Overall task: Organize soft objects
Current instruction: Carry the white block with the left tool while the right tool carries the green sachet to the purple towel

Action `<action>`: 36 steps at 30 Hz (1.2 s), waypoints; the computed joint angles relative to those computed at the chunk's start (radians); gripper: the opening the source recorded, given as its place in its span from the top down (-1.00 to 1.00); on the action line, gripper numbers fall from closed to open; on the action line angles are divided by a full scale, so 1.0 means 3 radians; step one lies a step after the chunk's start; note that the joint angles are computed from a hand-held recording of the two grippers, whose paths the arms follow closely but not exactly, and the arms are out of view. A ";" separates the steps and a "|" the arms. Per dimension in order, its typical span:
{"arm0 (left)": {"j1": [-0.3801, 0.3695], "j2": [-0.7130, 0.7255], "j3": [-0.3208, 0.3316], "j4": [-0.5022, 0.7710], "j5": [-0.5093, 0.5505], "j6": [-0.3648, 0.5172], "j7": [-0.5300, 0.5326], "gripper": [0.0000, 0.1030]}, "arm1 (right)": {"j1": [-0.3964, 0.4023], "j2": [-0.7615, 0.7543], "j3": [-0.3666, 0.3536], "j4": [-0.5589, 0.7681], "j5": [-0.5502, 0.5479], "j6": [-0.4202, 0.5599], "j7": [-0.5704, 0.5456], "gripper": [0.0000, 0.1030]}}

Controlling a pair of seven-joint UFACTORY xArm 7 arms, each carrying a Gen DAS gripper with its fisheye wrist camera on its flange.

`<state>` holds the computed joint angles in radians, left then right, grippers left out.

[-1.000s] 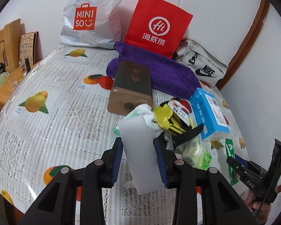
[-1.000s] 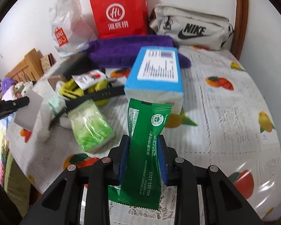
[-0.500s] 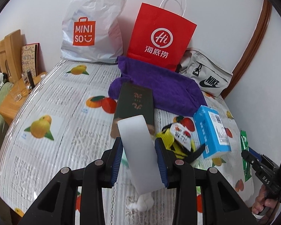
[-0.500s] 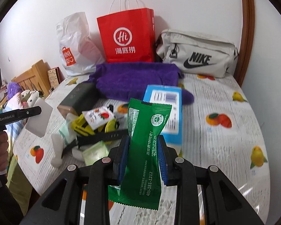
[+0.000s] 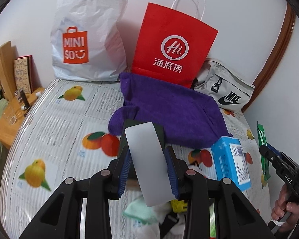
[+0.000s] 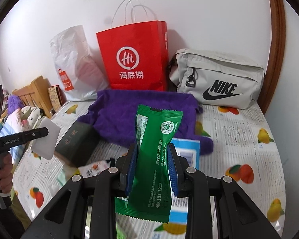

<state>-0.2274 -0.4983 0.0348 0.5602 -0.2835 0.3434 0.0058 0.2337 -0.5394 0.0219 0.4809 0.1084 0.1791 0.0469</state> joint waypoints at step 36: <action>0.0305 0.1978 -0.0357 0.1870 -0.0094 0.0164 0.0230 0.35 | -0.0373 0.2078 0.0128 0.1810 0.0792 0.0176 -0.1015 0.42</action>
